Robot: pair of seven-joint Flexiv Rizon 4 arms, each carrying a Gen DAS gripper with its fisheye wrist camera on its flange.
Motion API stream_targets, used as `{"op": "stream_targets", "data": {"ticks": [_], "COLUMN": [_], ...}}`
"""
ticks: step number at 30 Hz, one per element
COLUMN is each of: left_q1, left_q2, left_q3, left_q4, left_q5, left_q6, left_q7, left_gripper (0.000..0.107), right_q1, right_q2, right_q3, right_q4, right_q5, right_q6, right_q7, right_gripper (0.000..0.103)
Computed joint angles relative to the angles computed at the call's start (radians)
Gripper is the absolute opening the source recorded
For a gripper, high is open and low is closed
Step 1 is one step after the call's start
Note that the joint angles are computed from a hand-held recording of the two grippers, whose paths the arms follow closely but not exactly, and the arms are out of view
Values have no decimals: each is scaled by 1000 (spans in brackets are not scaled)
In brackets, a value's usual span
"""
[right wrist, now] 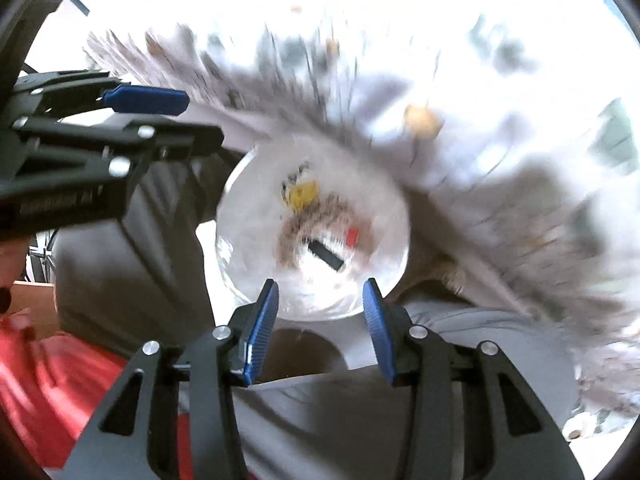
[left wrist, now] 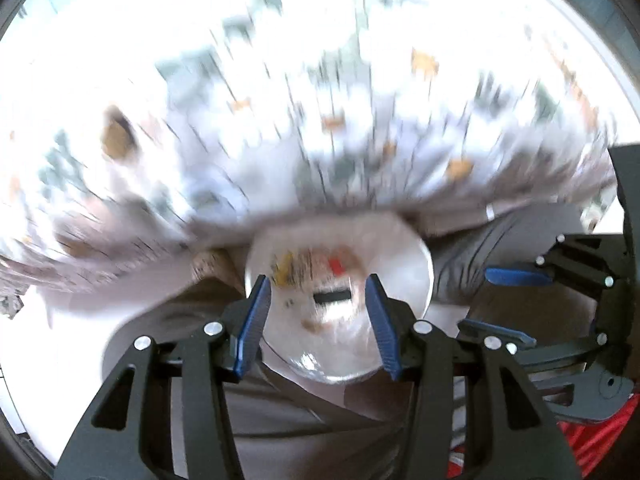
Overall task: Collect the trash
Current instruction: 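Raise both open tools from the bin back toward the toys on the bed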
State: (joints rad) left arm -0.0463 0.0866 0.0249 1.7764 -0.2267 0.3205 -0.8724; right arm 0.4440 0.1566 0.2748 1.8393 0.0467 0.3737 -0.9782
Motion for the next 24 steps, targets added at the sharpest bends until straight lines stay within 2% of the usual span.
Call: {"op": "stream_targets", "data": {"ticks": [6,11,24], "left_q1": [6,6,-2], "left_q2": [-8,-45,-166], "left_q3": [-5,-16,-50], "left_q4": [-108,-195,-401], "left_q5": [-77,-112,-132], "left_q6": [37,63,89], "left_q7": [-25,-59,-108], "left_gripper": [50,55,55], "right_q1": [-22,-49,-105], "right_q2": [52,76,19], "right_q3": [-9,-15,-47], "right_q4": [-52,-88,-225], "right_q5": [-66,-131,-241], "right_q6": [1,15,67], "right_q7": [-2,12,7], "right_gripper": [46,47,53]}}
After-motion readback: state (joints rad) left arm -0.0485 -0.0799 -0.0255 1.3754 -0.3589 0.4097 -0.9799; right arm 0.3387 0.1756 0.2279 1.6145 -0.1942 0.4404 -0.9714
